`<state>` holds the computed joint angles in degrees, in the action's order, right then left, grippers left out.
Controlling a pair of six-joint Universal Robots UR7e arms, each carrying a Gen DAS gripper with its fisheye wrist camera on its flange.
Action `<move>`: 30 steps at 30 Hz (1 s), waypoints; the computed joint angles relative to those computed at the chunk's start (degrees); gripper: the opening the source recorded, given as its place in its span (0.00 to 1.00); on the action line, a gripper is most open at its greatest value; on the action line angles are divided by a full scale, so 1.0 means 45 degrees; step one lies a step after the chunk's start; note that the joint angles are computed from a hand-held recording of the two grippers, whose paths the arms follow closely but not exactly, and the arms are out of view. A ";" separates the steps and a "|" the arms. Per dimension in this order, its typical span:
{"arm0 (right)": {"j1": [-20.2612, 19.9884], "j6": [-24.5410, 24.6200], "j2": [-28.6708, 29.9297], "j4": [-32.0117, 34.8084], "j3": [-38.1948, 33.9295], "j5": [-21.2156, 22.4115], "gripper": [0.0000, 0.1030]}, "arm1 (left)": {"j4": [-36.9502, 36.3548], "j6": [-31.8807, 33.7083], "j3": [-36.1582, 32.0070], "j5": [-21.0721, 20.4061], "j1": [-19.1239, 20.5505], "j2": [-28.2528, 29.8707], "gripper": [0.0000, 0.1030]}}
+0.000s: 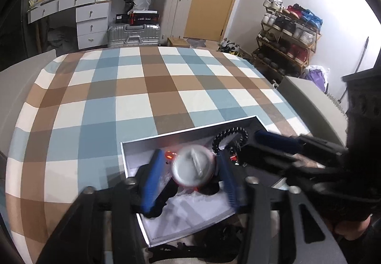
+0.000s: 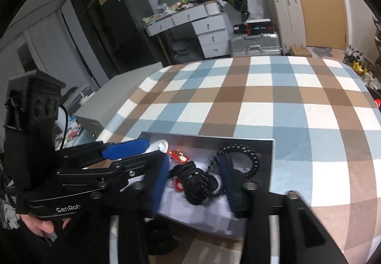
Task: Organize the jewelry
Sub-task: 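Withdraw both grippers from the box back toward the pile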
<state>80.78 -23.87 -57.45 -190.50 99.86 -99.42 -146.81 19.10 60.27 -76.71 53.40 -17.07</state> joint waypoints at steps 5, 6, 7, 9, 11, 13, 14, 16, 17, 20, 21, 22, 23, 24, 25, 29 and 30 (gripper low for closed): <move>0.0062 -0.0307 -0.0392 -0.1354 0.0791 0.0283 0.65 | -0.1087 -0.0065 0.0713 0.0447 -0.0109 -0.0302 0.66; 0.0112 -0.0401 -0.0429 -0.1554 0.0881 0.0233 0.66 | -0.1385 -0.0014 0.0861 0.0533 -0.0129 -0.0357 0.66; 0.0177 -0.0494 -0.0479 -0.1813 0.1015 0.0175 0.68 | -0.1615 0.0025 0.1014 0.0507 -0.0134 -0.0441 0.66; 0.0262 -0.0614 -0.0584 -0.2158 0.1237 0.0194 0.72 | -0.1962 0.0021 0.1312 0.0614 -0.0185 -0.0619 0.66; 0.0376 -0.0662 -0.0673 -0.2458 0.1440 0.0110 0.76 | -0.2525 0.0114 0.1706 0.0876 -0.0290 -0.0810 0.66; 0.0462 -0.0690 -0.0744 -0.2619 0.1582 0.0098 0.76 | -0.2934 0.0248 0.1937 0.1070 -0.0359 -0.0922 0.66; 0.0521 -0.0701 -0.0793 -0.2738 0.1686 0.0049 0.76 | -0.3175 0.0293 0.2079 0.1144 -0.0395 -0.0992 0.66; 0.0618 -0.0724 -0.0875 -0.2915 0.1871 0.0024 0.77 | -0.3554 0.0344 0.2307 0.1157 -0.0435 -0.1106 0.66; 0.0662 -0.0738 -0.0912 -0.2988 0.1956 0.0010 0.77 | -0.3766 0.0354 0.2460 0.1169 -0.0470 -0.1193 0.68; 0.0785 -0.0763 -0.1015 -0.3286 0.2219 -0.0016 0.80 | -0.4285 0.0386 0.2759 0.1232 -0.0533 -0.1329 0.74; 0.0820 -0.0792 -0.1042 -0.3368 0.2286 -0.0030 0.81 | -0.4454 0.0404 0.2882 0.1234 -0.0548 -0.1388 0.75; 0.0876 -0.0827 -0.1068 -0.3485 0.2364 -0.0066 0.82 | -0.4626 0.0430 0.2999 0.1244 -0.0576 -0.1447 0.77; 0.0930 -0.0864 -0.1099 -0.3579 0.2441 -0.0091 0.83 | -0.4862 0.0467 0.3148 0.1246 -0.0605 -0.1516 0.77; 0.0954 -0.0891 -0.1118 -0.3639 0.2489 -0.0096 0.84 | -0.5071 0.0488 0.3309 0.1273 -0.0633 -0.1581 0.78; 0.1009 -0.0908 -0.1131 -0.3735 0.2540 -0.0129 0.85 | -0.5298 0.0511 0.3453 0.1355 -0.0664 -0.1633 0.80; 0.1138 -0.0957 -0.1158 -0.4017 0.2742 -0.0137 0.88 | -0.6731 0.0804 0.4053 0.1696 -0.0752 -0.1732 0.90; 0.1159 -0.0974 -0.1150 -0.4079 0.2784 -0.0146 0.89 | -0.7095 0.0860 0.4221 0.1762 -0.0766 -0.1761 0.94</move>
<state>86.00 -28.25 -62.63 -208.85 112.38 -100.07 -178.74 22.97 79.27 -68.78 49.96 -25.00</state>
